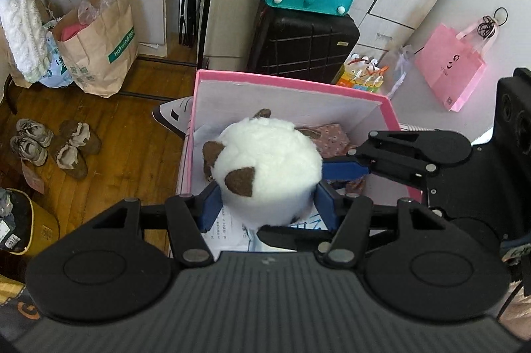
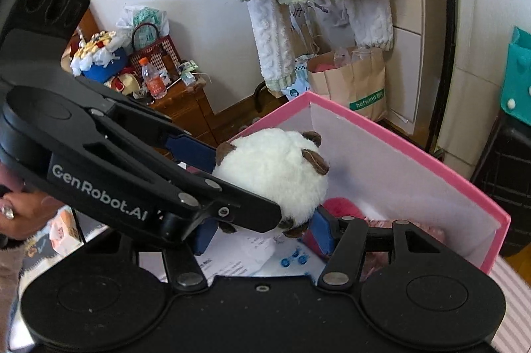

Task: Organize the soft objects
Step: 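Lower the panda plush into the box and open the left tool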

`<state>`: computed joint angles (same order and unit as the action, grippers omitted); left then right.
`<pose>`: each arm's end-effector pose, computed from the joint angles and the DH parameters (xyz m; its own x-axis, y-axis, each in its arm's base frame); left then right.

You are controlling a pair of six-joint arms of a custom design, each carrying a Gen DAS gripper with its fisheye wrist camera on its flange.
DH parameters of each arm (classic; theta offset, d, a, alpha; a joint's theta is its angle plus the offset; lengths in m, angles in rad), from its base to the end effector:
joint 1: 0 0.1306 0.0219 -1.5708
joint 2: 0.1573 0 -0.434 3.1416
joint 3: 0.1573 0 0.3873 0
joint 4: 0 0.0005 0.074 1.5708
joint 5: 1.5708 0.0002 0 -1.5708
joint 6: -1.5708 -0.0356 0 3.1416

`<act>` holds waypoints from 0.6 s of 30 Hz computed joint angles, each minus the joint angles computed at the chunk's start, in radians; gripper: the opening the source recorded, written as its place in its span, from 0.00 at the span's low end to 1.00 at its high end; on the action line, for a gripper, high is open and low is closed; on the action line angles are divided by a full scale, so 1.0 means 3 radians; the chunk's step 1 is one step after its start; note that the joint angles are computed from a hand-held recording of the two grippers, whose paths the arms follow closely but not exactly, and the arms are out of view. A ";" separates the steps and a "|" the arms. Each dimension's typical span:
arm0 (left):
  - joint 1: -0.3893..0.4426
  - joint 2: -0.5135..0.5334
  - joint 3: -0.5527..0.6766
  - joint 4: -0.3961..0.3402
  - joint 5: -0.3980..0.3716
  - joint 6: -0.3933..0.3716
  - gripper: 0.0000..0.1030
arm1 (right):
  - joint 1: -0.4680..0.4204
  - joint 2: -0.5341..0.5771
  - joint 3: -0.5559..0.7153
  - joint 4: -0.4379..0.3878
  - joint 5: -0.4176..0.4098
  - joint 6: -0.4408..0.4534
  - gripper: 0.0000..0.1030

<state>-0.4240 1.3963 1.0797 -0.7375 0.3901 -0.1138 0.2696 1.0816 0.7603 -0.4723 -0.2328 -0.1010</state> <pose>0.3908 -0.1918 0.3509 -0.7247 0.4423 -0.5284 0.6382 0.7201 -0.2724 0.3103 0.0937 0.3410 -0.7255 -0.0987 -0.6811 -0.3437 0.9094 0.2343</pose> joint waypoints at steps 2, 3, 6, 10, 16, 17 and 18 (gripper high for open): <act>-0.0015 0.0020 0.0031 -0.0014 -0.0030 -0.0036 0.56 | -0.0010 0.0003 0.0004 0.0012 0.0023 0.0052 0.62; -0.0022 0.0037 0.0051 -0.0026 -0.0047 -0.0051 0.56 | -0.0007 0.0012 0.0009 0.0020 0.0057 0.0083 0.62; -0.0036 0.0076 0.0100 -0.0060 -0.0086 -0.0118 0.56 | 0.0048 0.0040 0.0036 0.0020 0.0225 0.0205 0.62; -0.0060 0.0124 0.0142 -0.0085 -0.0172 -0.0170 0.55 | 0.0092 0.0143 0.0127 -0.0049 0.0370 0.0343 0.61; -0.0067 0.0125 0.0132 -0.0031 -0.0238 -0.0150 0.55 | 0.0079 0.0243 0.0230 -0.0226 0.0356 0.0461 0.63; -0.0071 0.0110 0.0114 -0.0001 -0.0259 -0.0131 0.55 | 0.0065 0.0262 0.0250 -0.0275 0.0305 0.0466 0.63; -0.0074 0.0096 0.0094 0.0030 -0.0277 -0.0122 0.55 | 0.0048 0.0275 0.0262 -0.0314 0.0253 0.0472 0.63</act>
